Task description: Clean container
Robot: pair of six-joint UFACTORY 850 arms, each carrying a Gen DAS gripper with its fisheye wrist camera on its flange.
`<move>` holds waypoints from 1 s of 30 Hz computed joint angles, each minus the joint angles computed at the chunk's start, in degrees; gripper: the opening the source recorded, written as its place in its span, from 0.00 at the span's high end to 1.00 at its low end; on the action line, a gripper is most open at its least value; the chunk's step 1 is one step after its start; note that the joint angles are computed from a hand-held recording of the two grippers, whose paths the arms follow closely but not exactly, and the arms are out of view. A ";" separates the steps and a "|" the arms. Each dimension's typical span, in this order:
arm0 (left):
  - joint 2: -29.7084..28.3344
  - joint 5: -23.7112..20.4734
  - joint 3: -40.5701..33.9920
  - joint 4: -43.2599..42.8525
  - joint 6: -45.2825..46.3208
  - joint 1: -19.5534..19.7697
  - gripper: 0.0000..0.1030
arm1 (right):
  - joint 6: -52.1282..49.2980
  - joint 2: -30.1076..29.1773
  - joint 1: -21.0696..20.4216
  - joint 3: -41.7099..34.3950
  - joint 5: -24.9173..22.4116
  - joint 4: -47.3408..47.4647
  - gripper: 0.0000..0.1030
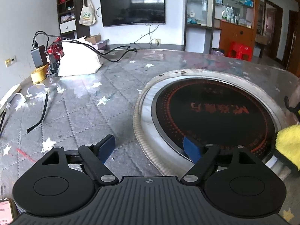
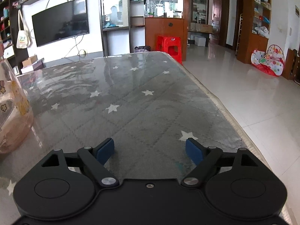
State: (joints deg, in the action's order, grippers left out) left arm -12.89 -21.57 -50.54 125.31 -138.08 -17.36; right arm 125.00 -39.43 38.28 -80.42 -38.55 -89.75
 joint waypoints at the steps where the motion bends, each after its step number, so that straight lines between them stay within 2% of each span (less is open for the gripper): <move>1: -0.16 -0.22 -0.18 -1.25 1.51 -0.21 0.21 | -0.17 0.05 0.04 0.03 0.05 0.23 0.10; 3: -0.36 -0.31 -0.40 -2.14 2.58 -0.33 0.19 | -0.69 0.22 0.01 0.22 0.19 0.79 0.04; 9: -0.75 0.24 -0.84 -2.38 2.96 -0.12 0.14 | -1.23 0.39 0.27 0.45 0.31 1.67 0.00; 16: -0.86 1.76 -0.92 -0.14 1.43 0.33 0.05 | -0.98 1.13 0.18 1.62 0.79 1.47 0.00; 30: -0.98 2.82 -1.32 -0.14 1.78 0.40 0.01 | -0.69 1.94 0.59 2.60 0.52 1.67 0.00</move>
